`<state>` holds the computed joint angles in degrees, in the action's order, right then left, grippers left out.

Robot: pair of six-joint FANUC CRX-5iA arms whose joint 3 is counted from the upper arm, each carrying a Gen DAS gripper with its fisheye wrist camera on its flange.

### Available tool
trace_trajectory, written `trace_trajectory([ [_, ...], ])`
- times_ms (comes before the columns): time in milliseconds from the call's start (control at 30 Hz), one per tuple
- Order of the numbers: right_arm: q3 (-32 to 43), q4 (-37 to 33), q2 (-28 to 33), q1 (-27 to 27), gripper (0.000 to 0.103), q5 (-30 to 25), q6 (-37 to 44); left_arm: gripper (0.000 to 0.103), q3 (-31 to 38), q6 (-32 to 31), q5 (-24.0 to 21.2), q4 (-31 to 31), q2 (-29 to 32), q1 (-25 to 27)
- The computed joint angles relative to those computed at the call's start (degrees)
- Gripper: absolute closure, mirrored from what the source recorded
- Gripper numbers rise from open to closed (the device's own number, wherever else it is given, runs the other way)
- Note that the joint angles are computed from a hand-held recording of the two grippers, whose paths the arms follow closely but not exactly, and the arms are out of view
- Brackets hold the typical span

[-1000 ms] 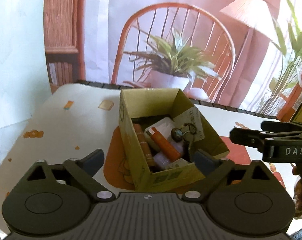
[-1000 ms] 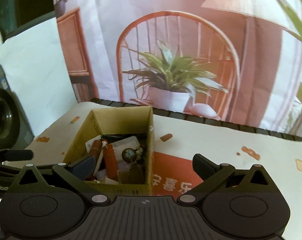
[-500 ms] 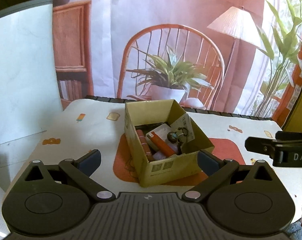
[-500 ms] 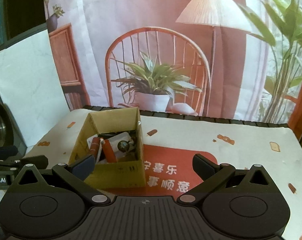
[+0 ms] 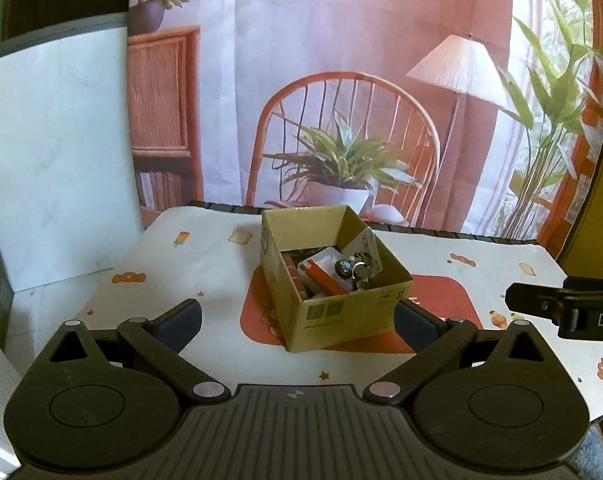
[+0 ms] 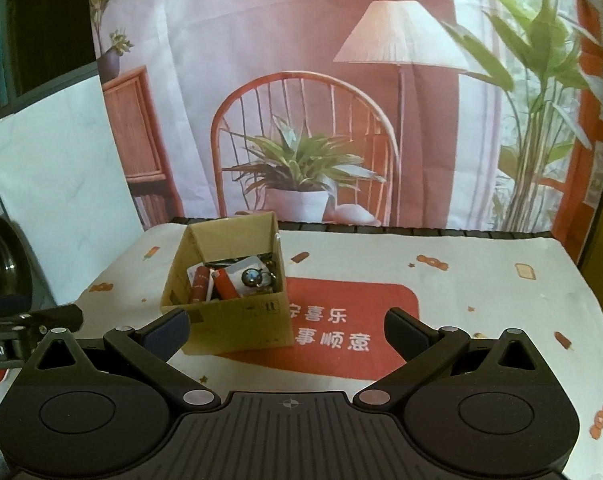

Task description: Organize rigid objects

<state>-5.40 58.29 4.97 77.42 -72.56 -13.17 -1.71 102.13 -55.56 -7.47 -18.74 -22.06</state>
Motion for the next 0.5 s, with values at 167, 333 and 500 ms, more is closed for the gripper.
trace_trajectory([
  [167, -0.9, 0.4, -0.6, 2.1, 0.000, -2.3, -1.7, 0.000, 0.5, 1.3, -1.1, -2.3, -1.1, -1.7],
  [333, -1.4, 0.7, -1.2, 4.0, 0.000, -3.5, -2.8, 0.000, 0.7, 2.6, -2.0, -4.5, -2.3, -3.4],
  [500, -1.7, 1.4, -1.4, 5.8, 0.000, -5.4, -3.0, 0.000, 0.6, 3.6, -2.6, -6.0, -3.4, -4.7],
])
